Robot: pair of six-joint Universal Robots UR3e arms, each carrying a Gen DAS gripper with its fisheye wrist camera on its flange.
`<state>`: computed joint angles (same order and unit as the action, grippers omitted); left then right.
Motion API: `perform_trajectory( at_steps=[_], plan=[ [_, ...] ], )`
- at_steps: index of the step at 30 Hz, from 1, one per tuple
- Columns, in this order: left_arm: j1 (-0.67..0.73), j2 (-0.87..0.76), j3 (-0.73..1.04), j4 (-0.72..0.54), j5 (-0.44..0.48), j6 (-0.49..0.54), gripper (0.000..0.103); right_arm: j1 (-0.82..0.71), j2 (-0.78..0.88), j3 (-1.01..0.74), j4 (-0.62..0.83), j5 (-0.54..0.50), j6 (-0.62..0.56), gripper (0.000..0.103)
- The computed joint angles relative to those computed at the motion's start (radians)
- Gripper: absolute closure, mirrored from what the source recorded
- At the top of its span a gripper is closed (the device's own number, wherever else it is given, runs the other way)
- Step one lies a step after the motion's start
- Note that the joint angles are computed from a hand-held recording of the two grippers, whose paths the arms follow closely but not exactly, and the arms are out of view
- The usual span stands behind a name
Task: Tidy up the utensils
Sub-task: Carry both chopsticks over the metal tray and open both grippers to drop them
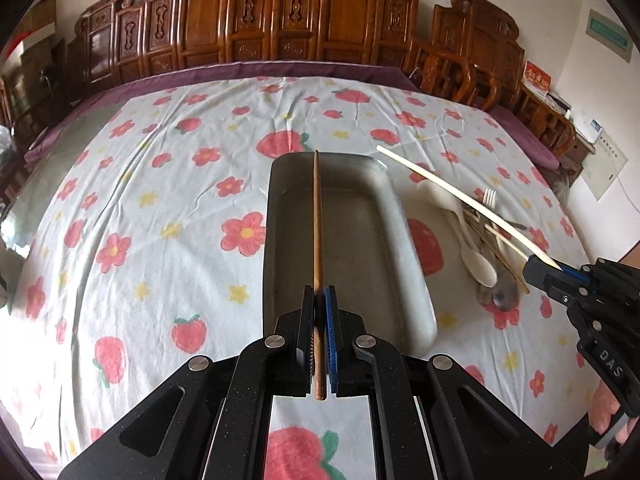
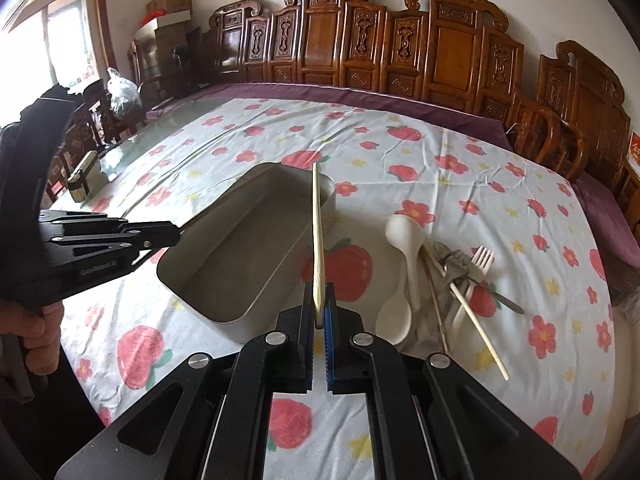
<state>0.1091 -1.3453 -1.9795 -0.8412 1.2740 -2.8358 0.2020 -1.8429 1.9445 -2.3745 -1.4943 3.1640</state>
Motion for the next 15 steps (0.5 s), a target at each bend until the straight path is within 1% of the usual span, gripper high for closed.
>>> perform_trajectory(
  at_steps=[3, 6, 15],
  plan=[
    [-0.021, -0.040, 0.011, 0.020, 0.024, -0.007, 0.099, 0.015, 0.031, -0.019, -0.002, -0.009, 0.010, 0.098],
    [-0.019, -0.060, 0.002, 0.040, 0.024, -0.013, 0.099, 0.029, 0.048, -0.024, -0.013, -0.013, 0.018, 0.098],
    [0.001, -0.098, -0.005, 0.071, -0.011, -0.019, 0.099, 0.065, 0.115, -0.071, -0.033, -0.026, 0.023, 0.098]
  ],
)
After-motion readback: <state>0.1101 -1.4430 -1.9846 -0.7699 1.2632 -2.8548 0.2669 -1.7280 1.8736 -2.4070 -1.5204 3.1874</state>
